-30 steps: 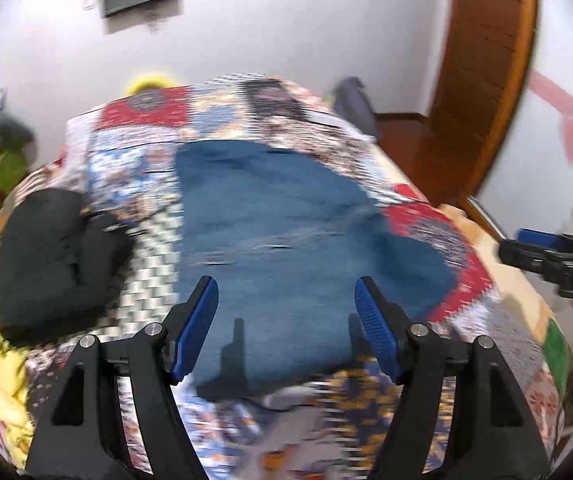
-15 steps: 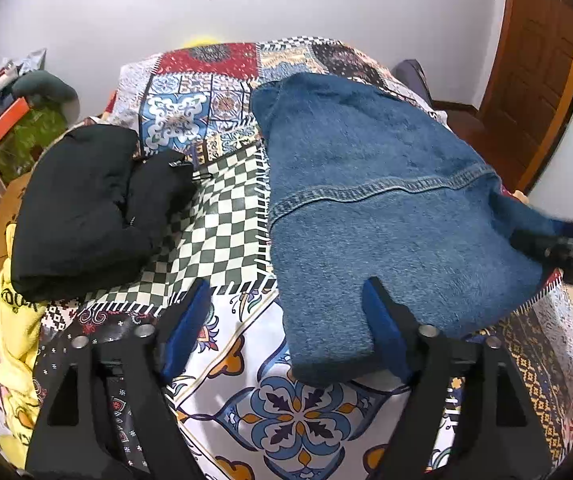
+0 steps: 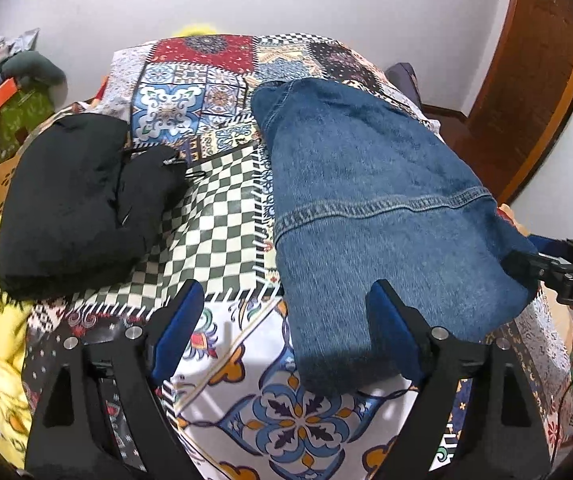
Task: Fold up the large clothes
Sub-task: 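Grasp the folded jacket bundle with both grippers and lift it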
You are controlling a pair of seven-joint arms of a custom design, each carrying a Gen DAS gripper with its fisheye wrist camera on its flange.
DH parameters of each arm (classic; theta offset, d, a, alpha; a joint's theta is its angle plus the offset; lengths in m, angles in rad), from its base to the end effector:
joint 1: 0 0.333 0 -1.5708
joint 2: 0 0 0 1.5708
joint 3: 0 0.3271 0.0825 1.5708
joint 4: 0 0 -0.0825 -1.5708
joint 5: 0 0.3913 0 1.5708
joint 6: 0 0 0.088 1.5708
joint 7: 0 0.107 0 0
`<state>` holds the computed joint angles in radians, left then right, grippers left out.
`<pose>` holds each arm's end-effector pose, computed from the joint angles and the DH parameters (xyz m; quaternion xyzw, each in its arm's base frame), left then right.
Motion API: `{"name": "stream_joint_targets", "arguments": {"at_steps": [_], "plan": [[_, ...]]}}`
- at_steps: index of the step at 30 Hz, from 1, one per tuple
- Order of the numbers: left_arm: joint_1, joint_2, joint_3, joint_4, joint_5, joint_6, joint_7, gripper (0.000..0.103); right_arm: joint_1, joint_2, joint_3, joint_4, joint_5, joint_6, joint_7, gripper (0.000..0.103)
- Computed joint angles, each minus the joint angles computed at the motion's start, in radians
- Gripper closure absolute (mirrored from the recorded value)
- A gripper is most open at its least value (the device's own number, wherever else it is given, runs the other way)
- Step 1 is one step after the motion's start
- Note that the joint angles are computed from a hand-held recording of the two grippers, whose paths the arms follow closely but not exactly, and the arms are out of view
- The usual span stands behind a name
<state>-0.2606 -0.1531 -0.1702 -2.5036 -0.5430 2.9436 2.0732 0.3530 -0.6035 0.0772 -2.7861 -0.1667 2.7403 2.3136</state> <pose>0.4627 -0.1766 0.4060 -0.5110 0.8033 -0.2773 0.1294 0.3439 0.1647 0.4464 -0.6152 0.7362 -0.1273 0.2514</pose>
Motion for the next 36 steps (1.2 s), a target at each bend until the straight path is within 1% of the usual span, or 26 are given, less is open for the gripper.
{"name": "stream_joint_targets", "arguments": {"at_steps": [1,3,4,7,9,10,11,13,14,15,16,17,18,20,21,22,23,25,27,28,30,31,32,33,35,36], "plan": [[-0.001,0.01,0.005,0.014,-0.007,-0.013,0.004,0.018,0.004,0.016,-0.011,0.006,0.001,0.012,-0.015,0.016],[-0.011,0.04,0.024,0.058,-0.074,-0.058,0.053,0.018,0.02,0.053,-0.045,0.017,0.024,0.039,-0.05,0.016],[-0.01,0.059,0.03,0.086,-0.113,-0.095,0.079,0.018,0.027,0.066,-0.059,0.019,0.042,0.049,-0.062,0.016],[0.025,0.134,0.026,0.184,-0.185,-0.245,0.127,0.018,0.094,0.114,-0.148,0.02,0.155,0.106,-0.136,0.016],[0.058,0.191,0.017,0.255,-0.234,-0.361,0.147,0.018,0.172,0.147,-0.237,0.024,0.272,0.135,-0.219,0.016],[0.073,0.21,0.009,0.279,-0.255,-0.401,0.151,0.018,0.246,0.162,-0.318,0.025,0.365,0.162,-0.29,0.016],[0.089,0.238,0.004,0.312,-0.275,-0.449,0.153,0.018,0.292,0.167,-0.368,0.024,0.429,0.183,-0.338,0.016],[0.112,0.28,-0.01,0.358,-0.288,-0.488,0.139,0.018,0.394,0.176,-0.48,0.031,0.554,0.206,-0.445,0.015],[0.12,0.308,-0.015,0.386,-0.282,-0.51,0.125,0.018,0.453,0.186,-0.544,0.043,0.617,0.209,-0.508,0.013],[0.127,0.338,-0.019,0.416,-0.266,-0.536,0.104,0.018,0.487,0.2,-0.579,0.057,0.657,0.207,-0.553,0.011],[0.136,0.358,-0.024,0.438,-0.259,-0.56,0.092,0.018,0.492,0.215,-0.585,0.067,0.673,0.2,-0.577,0.004],[0.147,0.384,-0.03,0.464,-0.266,-0.591,0.085,0.018,0.499,0.23,-0.593,0.078,0.691,0.201,-0.607,0.002],[0.16,0.402,-0.037,0.482,-0.282,-0.612,0.088,0.018,0.523,0.238,-0.616,0.087,0.726,0.205,-0.652,0.002],[0.172,0.423,-0.048,0.506,-0.286,-0.629,0.091,0.018,0.623,0.254,-0.721,0.121,0.854,0.187,-0.784,0.0],[0.176,0.43,-0.052,0.514,-0.287,-0.635,0.093,0.017,0.659,0.255,-0.763,0.132,0.911,0.174,-0.838,0.0],[0.18,0.439,-0.056,0.524,-0.29,-0.642,0.091,0.017,0.711,0.263,-0.82,0.151,1.002,0.152,-0.915,0.0],[0.184,0.45,-0.059,0.536,-0.297,-0.651,0.085,0.017,0.727,0.265,-0.841,0.157,1.045,0.143,-0.956,0.0],[0.193,0.47,-0.064,0.559,-0.309,-0.669,0.071,0.016,0.708,0.26,-0.818,0.156,1.066,0.138,-0.989,0.0],[0.201,0.491,-0.067,0.582,-0.318,-0.69,0.056,0.016,0.7,0.255,-0.805,0.158,1.104,0.133,-1.035,0.0],[0.206,0.503,-0.068,0.596,-0.32,-0.705,0.043,0.016,0.704,0.258,-0.81,0.164,1.133,0.127,-1.071,0.0],[0.215,0.524,-0.069,0.625,-0.322,-0.731,0.016,0.018,0.683,0.279,-0.787,0.185,1.135,0.099,-1.09,0.003],[0.22,0.529,-0.072,0.631,-0.325,-0.74,0.014,0.026,0.67,0.289,-0.776,0.197,1.135,0.077,-1.088,0.006],[0.228,0.536,-0.076,0.641,-0.333,-0.765,0.015,0.031,0.664,0.298,-0.773,0.211,1.151,0.054,-1.093,0.012],[0.23,0.538,-0.075,0.644,-0.331,-0.765,0.012,0.032,0.656,0.31,-0.769,0.224,1.167,0.034,-1.096,0.014],[0.225,0.521,-0.075,0.632,-0.318,-0.754,0.01,0.04,0.626,0.325,-0.742,0.242,1.163,0.003,-1.068,0.026],[0.221,0.507,-0.074,0.622,-0.307,-0.743,0.012,0.044,0.609,0.324,-0.726,0.244,1.155,-0.006,-1.062,0.03]]}}
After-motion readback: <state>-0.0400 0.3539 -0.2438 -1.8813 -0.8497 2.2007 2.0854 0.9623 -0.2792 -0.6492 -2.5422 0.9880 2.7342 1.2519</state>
